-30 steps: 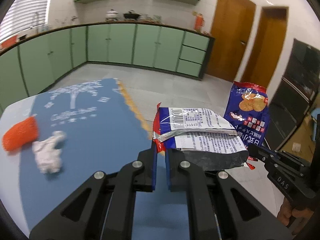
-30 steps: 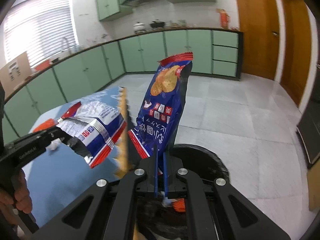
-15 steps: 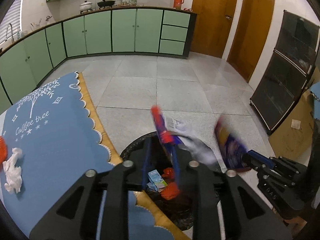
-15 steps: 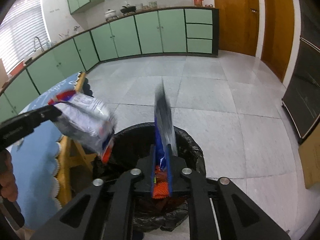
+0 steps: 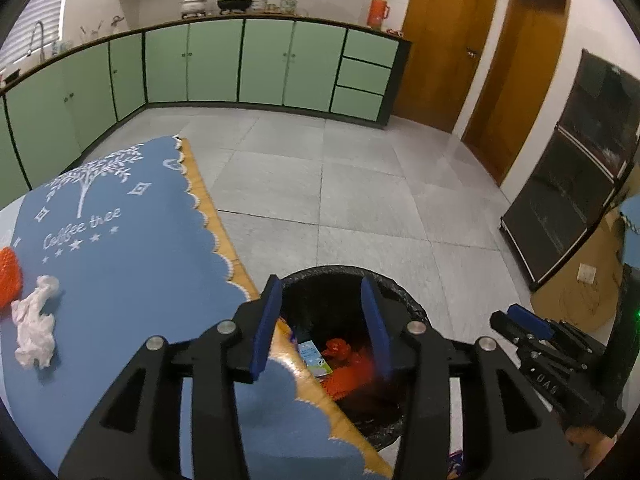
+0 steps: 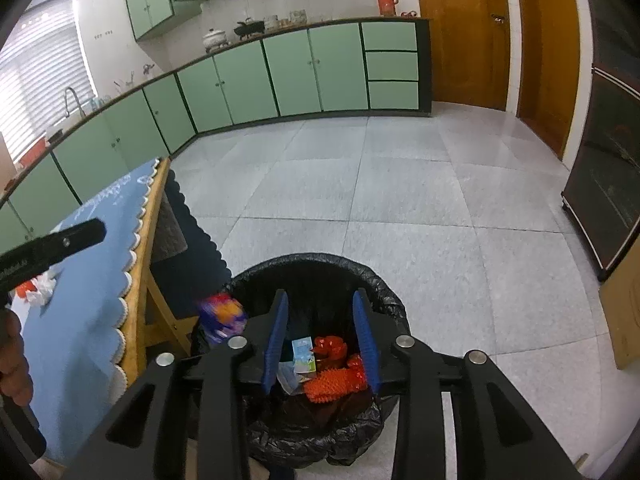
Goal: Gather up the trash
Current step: 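Return both grippers to the table over the foam net and tissue, then grasp the white tissue with the right gripper while the left grasps the orange foam net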
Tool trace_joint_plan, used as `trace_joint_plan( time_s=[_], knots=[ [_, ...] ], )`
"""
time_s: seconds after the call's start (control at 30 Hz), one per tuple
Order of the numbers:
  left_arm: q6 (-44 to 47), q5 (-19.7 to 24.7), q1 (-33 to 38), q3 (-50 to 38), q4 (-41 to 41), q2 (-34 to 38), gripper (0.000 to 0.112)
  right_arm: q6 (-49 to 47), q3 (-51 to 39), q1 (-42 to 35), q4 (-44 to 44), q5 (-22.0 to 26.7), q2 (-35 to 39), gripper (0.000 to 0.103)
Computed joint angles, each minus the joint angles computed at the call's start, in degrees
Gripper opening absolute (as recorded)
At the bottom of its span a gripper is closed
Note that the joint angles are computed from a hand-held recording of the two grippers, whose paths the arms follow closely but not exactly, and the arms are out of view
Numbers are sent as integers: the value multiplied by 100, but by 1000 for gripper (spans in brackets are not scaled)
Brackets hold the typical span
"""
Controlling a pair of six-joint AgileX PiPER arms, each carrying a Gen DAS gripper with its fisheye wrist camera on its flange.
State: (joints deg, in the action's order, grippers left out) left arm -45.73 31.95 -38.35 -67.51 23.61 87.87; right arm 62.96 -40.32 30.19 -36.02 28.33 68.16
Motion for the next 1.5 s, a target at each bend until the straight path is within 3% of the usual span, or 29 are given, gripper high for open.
trace_joint_plan(
  time_s=[0.3, 0.57, 0.73, 0.87, 1.0, 1.3, 1.5],
  knots=[
    [-263, 51, 319, 710, 209, -1098, 51, 286, -556, 600, -272, 196, 132, 43],
    [-426, 672, 1413, 1668, 755, -2556, 59, 454, -1692, 1530, -479, -21, 1141, 55],
    [973, 714, 3057, 2012, 17, -3176, 59, 77, -2827, 2100, -279, -163, 2116, 65],
    [2656, 502, 4627, 2148, -1224, -3304, 61, -470, -4012, 2551, 80, -68, 3060, 75],
    [4054, 405, 5700, 2197, -2253, -3275, 62, -1145, -4996, 2783, 710, 141, 3834, 81],
    [6352, 256, 7182, 2284, -3917, -2942, 64, -2076, -7185, 3124, 1489, 1086, 5440, 84],
    [6964, 84, 7468, 2232, -4386, -2575, 64, -2097, -8170, 3185, 1487, 1687, 6085, 80]
  ],
)
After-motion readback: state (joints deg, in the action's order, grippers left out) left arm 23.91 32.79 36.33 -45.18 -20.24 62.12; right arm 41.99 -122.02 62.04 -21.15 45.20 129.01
